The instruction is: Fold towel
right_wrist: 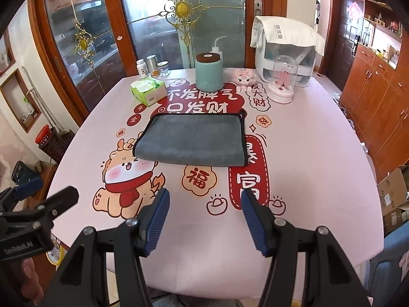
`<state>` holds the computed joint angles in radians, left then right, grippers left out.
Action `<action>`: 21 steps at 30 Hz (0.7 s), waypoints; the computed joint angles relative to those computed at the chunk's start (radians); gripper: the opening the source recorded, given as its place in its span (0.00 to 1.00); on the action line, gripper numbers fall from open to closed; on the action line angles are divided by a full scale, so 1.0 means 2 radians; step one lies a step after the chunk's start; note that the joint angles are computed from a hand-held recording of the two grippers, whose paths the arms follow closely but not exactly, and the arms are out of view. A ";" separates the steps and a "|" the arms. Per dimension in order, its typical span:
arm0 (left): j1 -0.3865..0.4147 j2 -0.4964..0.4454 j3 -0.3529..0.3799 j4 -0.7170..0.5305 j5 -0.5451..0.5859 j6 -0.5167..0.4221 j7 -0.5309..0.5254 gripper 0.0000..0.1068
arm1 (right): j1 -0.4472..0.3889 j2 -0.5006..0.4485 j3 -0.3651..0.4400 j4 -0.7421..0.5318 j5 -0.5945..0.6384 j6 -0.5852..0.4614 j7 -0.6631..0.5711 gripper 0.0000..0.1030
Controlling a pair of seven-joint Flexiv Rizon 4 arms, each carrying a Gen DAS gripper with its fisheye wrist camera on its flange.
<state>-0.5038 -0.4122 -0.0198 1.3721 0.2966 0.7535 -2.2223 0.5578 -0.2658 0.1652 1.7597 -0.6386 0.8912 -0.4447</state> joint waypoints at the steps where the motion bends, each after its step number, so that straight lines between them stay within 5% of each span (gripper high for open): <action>1: -0.001 0.001 0.001 0.000 0.002 -0.002 -0.001 0.96 | 0.001 0.002 0.000 0.001 -0.002 -0.002 0.004 0.57; 21: -0.011 0.007 0.003 -0.009 0.032 -0.025 -0.025 0.96 | 0.004 0.008 0.006 0.003 0.002 -0.002 0.018 0.57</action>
<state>-0.5266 -0.3986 -0.0145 1.3535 0.3606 0.7037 -2.2727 0.5664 -0.2506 0.1768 1.7665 -0.6356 0.8879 -0.4097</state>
